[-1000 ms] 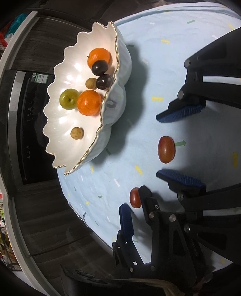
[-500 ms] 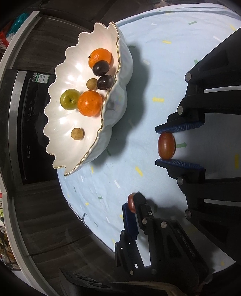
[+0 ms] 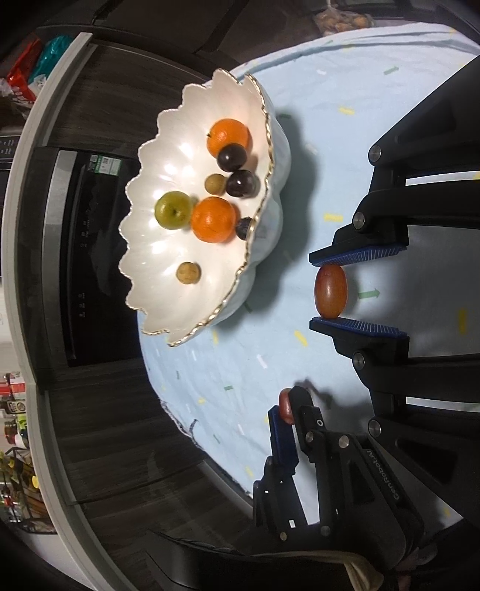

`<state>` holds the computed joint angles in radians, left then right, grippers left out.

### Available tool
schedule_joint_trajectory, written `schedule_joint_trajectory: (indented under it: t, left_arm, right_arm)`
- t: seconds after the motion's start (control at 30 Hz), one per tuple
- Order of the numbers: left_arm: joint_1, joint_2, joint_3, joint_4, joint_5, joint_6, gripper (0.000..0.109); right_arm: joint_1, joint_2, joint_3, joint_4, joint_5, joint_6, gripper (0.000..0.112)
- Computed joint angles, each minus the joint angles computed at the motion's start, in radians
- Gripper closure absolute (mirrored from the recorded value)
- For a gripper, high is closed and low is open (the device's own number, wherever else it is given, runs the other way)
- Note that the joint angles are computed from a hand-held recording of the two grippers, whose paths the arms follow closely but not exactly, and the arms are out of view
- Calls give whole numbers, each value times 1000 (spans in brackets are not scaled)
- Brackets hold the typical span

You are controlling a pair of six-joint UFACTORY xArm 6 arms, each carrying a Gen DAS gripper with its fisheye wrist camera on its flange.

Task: Organize fruits
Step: 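Lift both red dates and carry them over the white bowl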

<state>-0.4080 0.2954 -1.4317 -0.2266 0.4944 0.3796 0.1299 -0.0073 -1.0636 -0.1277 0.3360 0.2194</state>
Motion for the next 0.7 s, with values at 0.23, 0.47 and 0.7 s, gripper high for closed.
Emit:
schedule_joint_trajectory:
  t: [0.23,0.47,0.7]
  left_arm:
    - [-4,-17,-13,24,16,-67,87]
    - [-11,-25,-45,84,30,-165,87]
    - [-24,0,-115,129,50,-221,87]
  right_arm:
    - [-12,-31,0,-20,-12,36,83]
    - [-27,-49,-11,-33,-8,63,83]
    - [-51,-56,-33,-58,4,96,83]
